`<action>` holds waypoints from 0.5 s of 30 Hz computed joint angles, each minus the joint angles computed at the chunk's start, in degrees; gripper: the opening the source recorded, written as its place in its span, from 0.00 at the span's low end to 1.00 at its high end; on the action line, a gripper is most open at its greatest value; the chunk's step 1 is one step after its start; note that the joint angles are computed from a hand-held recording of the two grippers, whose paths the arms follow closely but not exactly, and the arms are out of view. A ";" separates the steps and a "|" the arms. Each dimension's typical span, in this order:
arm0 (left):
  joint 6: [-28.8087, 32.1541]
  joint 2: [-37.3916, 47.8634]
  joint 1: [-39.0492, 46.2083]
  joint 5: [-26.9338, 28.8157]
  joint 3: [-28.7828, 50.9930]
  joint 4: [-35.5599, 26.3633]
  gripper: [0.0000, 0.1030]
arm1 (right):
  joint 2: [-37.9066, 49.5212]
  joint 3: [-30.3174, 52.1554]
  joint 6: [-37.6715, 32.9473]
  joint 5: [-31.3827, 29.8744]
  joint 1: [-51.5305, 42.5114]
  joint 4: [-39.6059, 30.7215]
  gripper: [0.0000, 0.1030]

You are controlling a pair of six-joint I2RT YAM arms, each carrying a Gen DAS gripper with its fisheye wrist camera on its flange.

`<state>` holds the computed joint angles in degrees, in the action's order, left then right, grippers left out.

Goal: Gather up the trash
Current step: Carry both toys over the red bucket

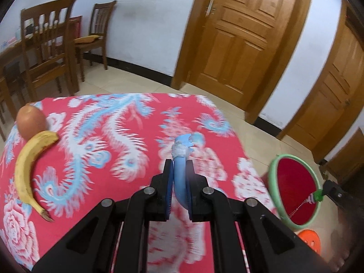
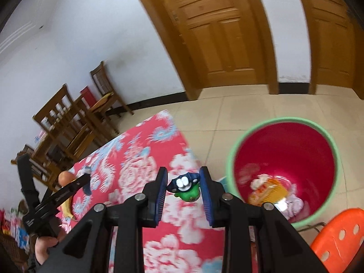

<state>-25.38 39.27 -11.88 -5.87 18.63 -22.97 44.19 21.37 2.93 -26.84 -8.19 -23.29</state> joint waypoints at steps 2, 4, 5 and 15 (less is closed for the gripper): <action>-2.64 0.70 -5.61 -3.02 0.89 -0.31 0.09 | 0.71 0.11 -3.44 -2.84 -6.17 -1.35 0.30; -5.06 2.60 -10.99 -5.56 1.98 0.14 0.09 | 2.57 0.38 -7.25 -5.69 -12.72 -2.22 0.30; -6.11 3.72 -13.38 -6.60 2.60 0.43 0.09 | 3.82 0.48 -9.00 -6.82 -15.56 -2.28 0.30; -12.05 16.52 -28.64 -11.41 8.81 5.50 0.09 | 22.01 2.06 -18.21 -10.06 -31.14 3.37 0.31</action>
<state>-37.43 55.79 -40.52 -17.28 27.43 -17.46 66.20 23.43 -15.29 -36.90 -39.32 -19.93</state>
